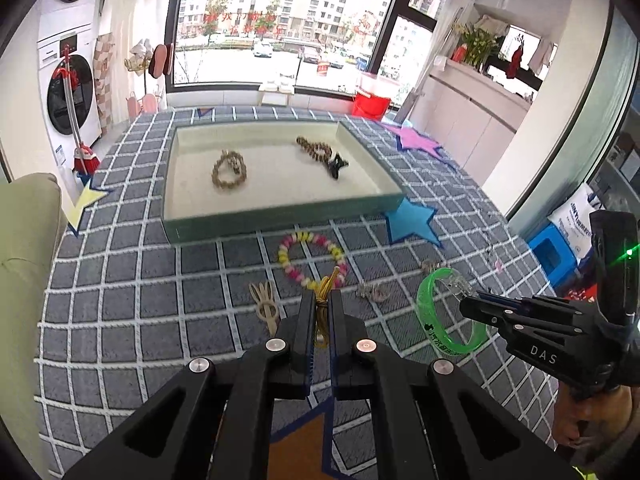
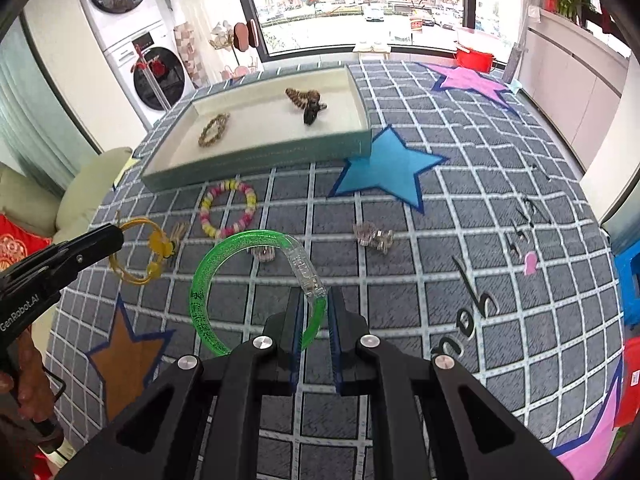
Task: Organize jewelry
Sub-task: 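Carry the bangle and hair tie over the tray and lower them with both grippers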
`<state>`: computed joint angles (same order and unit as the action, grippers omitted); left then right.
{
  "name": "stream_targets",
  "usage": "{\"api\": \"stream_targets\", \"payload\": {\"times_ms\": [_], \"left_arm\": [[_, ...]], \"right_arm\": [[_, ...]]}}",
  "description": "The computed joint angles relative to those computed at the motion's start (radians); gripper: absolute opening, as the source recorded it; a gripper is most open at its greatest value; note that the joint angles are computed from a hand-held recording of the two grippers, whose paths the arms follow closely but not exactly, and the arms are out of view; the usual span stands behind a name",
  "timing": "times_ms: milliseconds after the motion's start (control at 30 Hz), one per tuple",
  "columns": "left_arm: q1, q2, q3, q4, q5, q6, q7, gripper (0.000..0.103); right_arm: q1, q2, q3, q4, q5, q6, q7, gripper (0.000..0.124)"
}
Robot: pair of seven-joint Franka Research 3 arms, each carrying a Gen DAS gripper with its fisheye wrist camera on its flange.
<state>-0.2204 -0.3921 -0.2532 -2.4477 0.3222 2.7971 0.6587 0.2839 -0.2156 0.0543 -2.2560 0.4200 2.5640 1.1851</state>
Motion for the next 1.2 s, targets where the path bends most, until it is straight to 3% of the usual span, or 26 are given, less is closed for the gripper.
{"api": "stream_targets", "payload": {"times_ms": [300,667,1200], "left_arm": [[0.037,0.012,0.016,0.045,0.026,0.018,0.020,0.019],[0.097,0.082,0.038,0.143,0.063,0.015,0.046,0.019],[0.157,0.358,0.095,0.371,0.111,-0.035,0.088,0.019]], "right_arm": [[-0.003,0.072,0.000,0.126,0.006,-0.021,0.006,0.013],[-0.002,0.265,0.016,0.406,-0.009,-0.097,0.047,0.013],[0.053,0.666,0.035,0.906,-0.118,-0.257,0.186,0.013]]}}
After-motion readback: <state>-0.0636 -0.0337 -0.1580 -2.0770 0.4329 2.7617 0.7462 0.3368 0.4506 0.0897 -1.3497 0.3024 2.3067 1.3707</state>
